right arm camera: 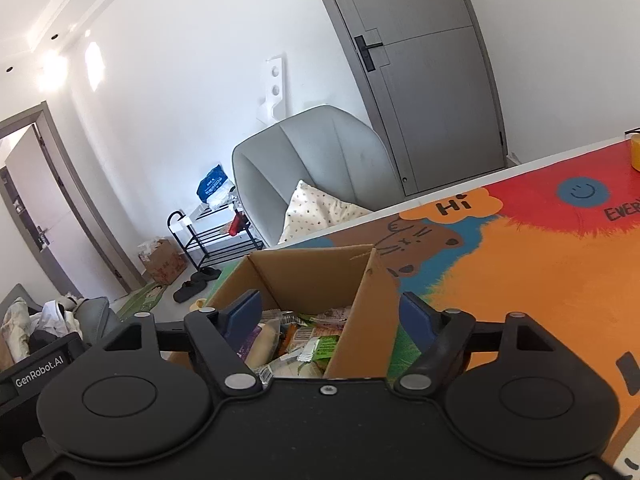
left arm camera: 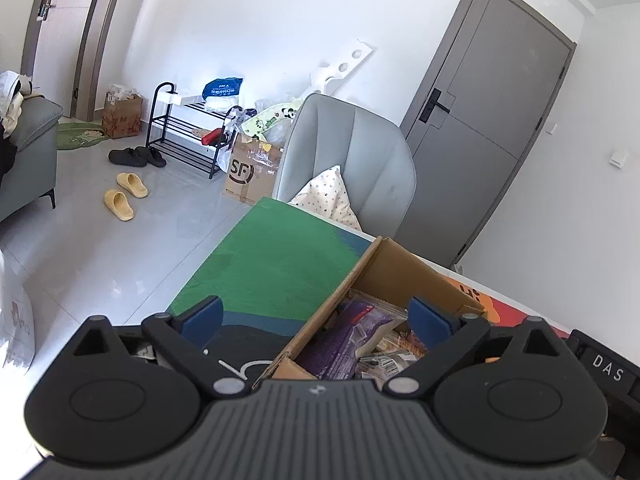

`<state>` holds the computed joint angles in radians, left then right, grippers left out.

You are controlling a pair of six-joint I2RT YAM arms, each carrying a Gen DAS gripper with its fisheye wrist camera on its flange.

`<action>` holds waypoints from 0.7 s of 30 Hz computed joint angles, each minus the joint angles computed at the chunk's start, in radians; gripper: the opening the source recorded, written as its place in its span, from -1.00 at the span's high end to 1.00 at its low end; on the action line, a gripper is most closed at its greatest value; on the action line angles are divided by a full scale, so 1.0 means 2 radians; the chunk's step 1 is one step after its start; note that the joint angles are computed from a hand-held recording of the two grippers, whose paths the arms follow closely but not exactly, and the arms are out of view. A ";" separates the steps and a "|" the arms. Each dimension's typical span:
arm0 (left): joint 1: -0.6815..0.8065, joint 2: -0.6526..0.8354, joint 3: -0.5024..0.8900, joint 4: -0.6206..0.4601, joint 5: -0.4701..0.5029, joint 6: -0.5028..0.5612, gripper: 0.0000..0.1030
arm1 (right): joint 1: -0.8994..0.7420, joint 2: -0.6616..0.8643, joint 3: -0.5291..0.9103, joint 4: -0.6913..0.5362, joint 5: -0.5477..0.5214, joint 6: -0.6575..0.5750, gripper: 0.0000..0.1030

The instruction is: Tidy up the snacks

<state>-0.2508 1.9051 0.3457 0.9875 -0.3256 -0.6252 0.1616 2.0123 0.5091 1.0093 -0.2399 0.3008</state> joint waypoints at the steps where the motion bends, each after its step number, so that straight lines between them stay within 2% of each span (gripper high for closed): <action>1: -0.004 -0.003 0.000 -0.004 -0.001 0.000 -0.96 | -0.002 -0.006 -0.007 0.001 0.004 0.000 -0.63; 3: -0.012 -0.008 -0.001 -0.010 -0.005 0.000 -0.99 | -0.009 -0.015 -0.024 0.010 0.009 0.001 -0.77; 7: -0.026 -0.017 0.005 -0.030 0.000 0.003 -0.99 | -0.029 -0.029 -0.049 0.022 0.006 -0.006 -0.87; 11: -0.056 -0.025 0.011 -0.050 -0.025 0.004 -0.99 | -0.058 -0.040 -0.072 0.034 -0.012 -0.015 -0.98; 21: -0.129 -0.049 0.014 -0.062 -0.080 0.001 -0.99 | -0.130 -0.067 -0.127 0.076 -0.045 -0.036 -0.99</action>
<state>-0.5096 1.8069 0.3746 0.8631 -0.4860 -0.6235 -0.0991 1.8792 0.2560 1.1607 -0.3296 0.2294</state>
